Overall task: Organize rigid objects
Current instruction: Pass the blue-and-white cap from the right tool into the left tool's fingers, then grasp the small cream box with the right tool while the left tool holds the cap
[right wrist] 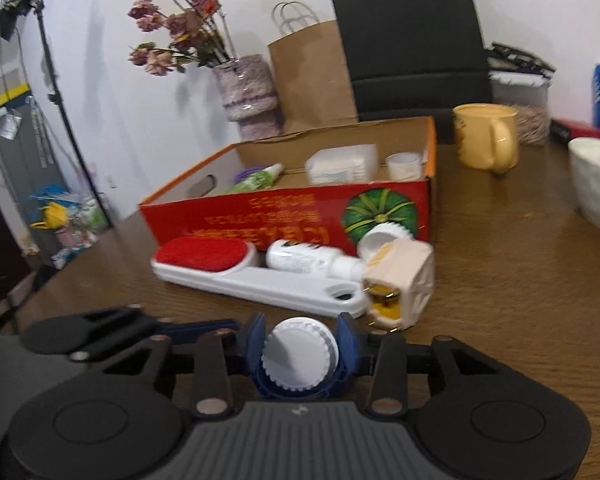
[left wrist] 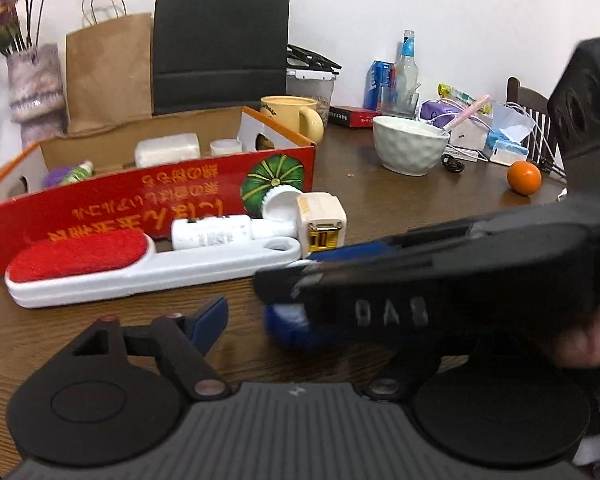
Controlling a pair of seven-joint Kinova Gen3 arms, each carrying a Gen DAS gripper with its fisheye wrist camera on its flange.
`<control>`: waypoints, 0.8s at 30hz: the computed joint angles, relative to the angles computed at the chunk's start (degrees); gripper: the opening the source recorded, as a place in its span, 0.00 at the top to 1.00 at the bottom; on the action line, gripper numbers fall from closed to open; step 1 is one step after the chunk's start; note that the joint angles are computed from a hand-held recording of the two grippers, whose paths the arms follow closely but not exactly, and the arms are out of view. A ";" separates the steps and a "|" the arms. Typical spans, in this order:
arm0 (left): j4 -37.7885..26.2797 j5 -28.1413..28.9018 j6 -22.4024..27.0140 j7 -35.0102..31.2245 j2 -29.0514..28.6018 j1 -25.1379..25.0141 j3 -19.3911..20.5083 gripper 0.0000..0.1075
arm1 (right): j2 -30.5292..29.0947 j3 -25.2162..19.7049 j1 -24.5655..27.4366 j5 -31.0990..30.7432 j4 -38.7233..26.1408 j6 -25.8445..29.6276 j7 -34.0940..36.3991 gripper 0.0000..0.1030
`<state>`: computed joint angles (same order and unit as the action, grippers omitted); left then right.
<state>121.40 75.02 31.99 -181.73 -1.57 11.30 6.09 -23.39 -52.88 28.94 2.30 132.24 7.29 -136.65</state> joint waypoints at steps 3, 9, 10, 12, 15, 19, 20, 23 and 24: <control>-0.81 -0.58 1.05 1.41 0.75 -0.09 -0.03 0.33 | -1.31 1.74 -1.59 1.10 0.70 -0.99 -1.69 0.42; -3.08 -3.88 0.53 7.14 2.45 0.18 0.81 0.44 | -9.61 -1.78 7.55 -0.64 -0.56 3.01 -2.58 0.42; -3.49 -4.57 0.90 8.23 2.80 0.09 0.86 0.48 | -10.06 -3.62 10.20 0.13 -1.57 4.89 -2.96 0.40; -3.84 -4.49 1.31 8.99 3.23 -0.18 0.95 0.49 | -9.33 -5.85 13.86 -1.12 -2.43 5.87 -2.11 0.40; -3.84 -3.99 2.13 8.43 3.43 -0.67 0.97 0.50 | -8.47 -10.70 19.95 -1.69 -4.08 6.60 -2.03 0.40; -3.38 -2.96 1.65 7.77 3.22 -0.89 1.06 0.50 | -8.23 -15.88 26.27 -2.67 -5.93 7.53 -1.61 0.40; -3.20 -2.72 1.30 7.66 3.05 -0.90 1.04 0.50 | -7.74 -16.47 26.88 -3.02 -6.17 7.39 -1.36 0.40; -2.04 -1.11 0.55 5.11 1.97 -1.18 0.60 0.50 | -8.14 -18.50 29.12 -4.18 -6.97 8.78 -0.95 0.58; -1.46 -0.41 0.04 4.14 1.42 -1.27 0.38 0.50 | -8.35 -17.80 28.48 -4.84 -6.54 8.70 -0.92 0.62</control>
